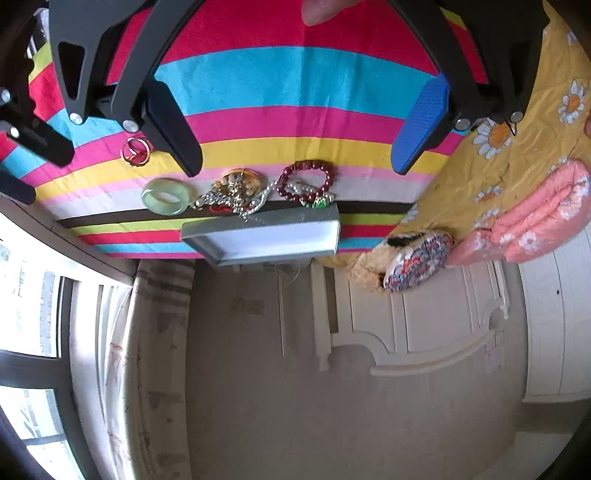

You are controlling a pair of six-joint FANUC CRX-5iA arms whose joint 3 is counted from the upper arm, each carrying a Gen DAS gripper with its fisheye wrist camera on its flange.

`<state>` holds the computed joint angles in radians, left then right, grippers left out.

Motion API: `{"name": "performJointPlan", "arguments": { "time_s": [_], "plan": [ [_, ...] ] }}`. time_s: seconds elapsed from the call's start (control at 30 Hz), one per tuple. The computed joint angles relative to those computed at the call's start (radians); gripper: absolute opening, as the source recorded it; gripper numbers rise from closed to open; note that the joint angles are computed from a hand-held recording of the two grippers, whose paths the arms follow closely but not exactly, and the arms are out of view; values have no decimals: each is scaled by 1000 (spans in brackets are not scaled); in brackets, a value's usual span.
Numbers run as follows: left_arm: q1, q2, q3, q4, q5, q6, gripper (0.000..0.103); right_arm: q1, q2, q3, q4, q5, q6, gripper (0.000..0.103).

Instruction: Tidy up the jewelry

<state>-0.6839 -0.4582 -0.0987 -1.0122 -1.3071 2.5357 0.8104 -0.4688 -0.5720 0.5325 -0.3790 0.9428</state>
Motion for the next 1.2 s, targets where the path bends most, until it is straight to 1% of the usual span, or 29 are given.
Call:
{"name": "performJointPlan", "arguments": {
  "time_s": [0.1,0.17,0.27,0.33,0.87,1.2],
  "plan": [
    [-67,3,9,-44,-38,11,101,1,-18,-20,26,19,-28,99],
    [-90,5,12,-58,-52,13,101,4,-16,-15,13,16,-10,99],
    [-97,4,10,-56,-52,13,101,3,-21,-21,12,29,-7,99],
    [-109,7,11,-64,-60,20,101,6,-26,-32,33,31,-25,99],
    [-123,14,10,-77,-66,39,101,15,-39,-51,71,34,-67,99],
    [-119,11,8,-77,-62,35,101,17,-37,-45,57,28,-56,99]
  ]
}}
